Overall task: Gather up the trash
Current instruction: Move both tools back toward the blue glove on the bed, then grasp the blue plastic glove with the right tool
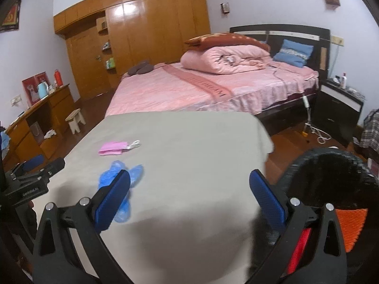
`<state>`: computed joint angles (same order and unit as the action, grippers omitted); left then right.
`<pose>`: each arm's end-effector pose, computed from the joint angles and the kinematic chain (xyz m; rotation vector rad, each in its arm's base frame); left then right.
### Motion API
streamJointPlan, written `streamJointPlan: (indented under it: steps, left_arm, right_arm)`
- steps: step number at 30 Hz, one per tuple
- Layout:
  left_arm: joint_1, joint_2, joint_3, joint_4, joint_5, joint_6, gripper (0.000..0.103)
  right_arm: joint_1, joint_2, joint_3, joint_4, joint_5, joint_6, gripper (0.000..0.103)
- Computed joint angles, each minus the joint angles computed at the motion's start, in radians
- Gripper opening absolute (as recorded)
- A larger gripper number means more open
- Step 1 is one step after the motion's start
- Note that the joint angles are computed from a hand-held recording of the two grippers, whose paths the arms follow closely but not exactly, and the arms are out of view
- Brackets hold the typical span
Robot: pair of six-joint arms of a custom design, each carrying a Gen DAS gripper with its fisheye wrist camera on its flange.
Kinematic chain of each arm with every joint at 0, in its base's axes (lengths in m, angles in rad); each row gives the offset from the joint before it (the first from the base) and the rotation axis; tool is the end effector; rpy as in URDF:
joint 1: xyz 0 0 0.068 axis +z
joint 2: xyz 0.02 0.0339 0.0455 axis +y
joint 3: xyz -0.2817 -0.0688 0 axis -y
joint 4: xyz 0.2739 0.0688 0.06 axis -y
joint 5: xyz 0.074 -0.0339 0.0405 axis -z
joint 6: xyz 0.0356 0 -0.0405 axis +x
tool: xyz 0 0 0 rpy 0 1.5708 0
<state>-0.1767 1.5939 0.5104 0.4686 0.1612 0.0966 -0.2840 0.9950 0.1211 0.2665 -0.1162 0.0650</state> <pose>0.2913 -0.0578 0.1182 0.3879 2.1504 -0.2215 0.1722 -0.0460 0.1158 0.3121 2.1510 0.0015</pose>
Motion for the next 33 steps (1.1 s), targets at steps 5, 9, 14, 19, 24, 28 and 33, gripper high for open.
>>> streamJointPlan:
  steps: [5,9,14,19,24,28,33]
  left_arm:
    - [0.065,0.066,0.021,0.027,0.024,0.041,0.097]
    - [0.113,0.115,0.046,0.037,0.039,0.069,0.097]
    - [0.171,0.181,0.081,0.043,0.056,0.092,0.097]
    - [0.220,0.228,0.109,0.042,0.079,0.102,0.097]
    - [0.232,0.257,0.127,0.043,0.084,0.104,0.097]
    - [0.230,0.276,0.143,0.042,0.086,0.101,0.097]
    - [0.229,0.283,0.151,0.042,0.093,0.099,0.097]
  right_arm:
    - [0.195,0.260,0.049,0.198,0.115,0.077,0.098]
    - [0.307,0.468,0.111,0.317,0.155,0.130,0.098]
    - [0.386,0.614,0.177,0.361,0.180,0.164,0.098]
    - [0.433,0.715,0.249,0.341,0.193,0.175,0.098]
    - [0.454,0.782,0.296,0.311,0.196,0.171,0.098]
    - [0.464,0.805,0.320,0.282,0.188,0.167,0.097]
    - [0.470,0.821,0.336,0.259,0.166,0.154,0.078]
